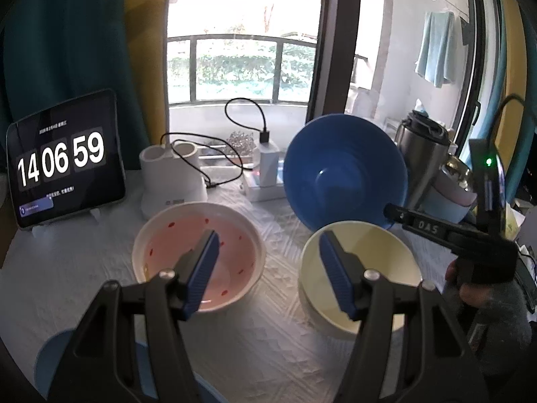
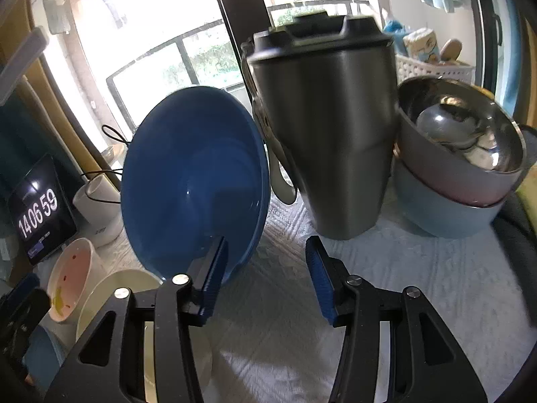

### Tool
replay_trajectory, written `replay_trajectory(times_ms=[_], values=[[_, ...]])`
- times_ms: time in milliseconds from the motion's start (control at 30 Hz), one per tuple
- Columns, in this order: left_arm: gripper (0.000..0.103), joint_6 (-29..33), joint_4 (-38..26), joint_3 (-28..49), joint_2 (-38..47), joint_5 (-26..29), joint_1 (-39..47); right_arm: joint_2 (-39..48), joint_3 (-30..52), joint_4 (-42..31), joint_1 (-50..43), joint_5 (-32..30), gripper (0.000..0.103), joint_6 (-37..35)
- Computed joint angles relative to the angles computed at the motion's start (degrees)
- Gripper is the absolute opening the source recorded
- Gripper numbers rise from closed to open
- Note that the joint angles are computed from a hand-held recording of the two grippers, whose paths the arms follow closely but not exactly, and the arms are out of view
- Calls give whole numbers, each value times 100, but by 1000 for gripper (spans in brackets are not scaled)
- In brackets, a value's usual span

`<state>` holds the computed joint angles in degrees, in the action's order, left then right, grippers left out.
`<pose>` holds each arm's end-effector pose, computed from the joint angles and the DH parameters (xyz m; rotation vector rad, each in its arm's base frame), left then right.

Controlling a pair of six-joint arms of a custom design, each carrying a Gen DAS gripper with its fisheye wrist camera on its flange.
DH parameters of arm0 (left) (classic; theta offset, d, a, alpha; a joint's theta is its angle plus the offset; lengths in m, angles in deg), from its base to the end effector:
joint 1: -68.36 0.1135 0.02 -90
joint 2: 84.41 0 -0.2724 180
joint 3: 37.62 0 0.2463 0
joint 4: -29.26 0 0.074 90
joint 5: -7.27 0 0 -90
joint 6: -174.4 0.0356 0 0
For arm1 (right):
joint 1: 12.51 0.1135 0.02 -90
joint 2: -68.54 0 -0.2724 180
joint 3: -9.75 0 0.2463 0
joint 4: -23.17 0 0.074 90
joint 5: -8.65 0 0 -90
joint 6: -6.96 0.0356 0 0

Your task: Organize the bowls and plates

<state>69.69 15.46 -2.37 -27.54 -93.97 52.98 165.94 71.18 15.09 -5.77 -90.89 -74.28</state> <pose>0.1839 -0.0434 0.1877 -0.0977 2.1745 -0.0845 0.3298 0.0449 0.1631 -0.0417 2.3494 0.3284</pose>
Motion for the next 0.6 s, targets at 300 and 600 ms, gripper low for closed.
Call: replay_trajectory(times_ms=[300,600], values=[[64,0,45,-3,47,84,85,-109,-281,540,133,100,7,-114],[64,-9,-134,6,-278,-149,-140,-1321,-1120,1466,579,1143,6,-787]])
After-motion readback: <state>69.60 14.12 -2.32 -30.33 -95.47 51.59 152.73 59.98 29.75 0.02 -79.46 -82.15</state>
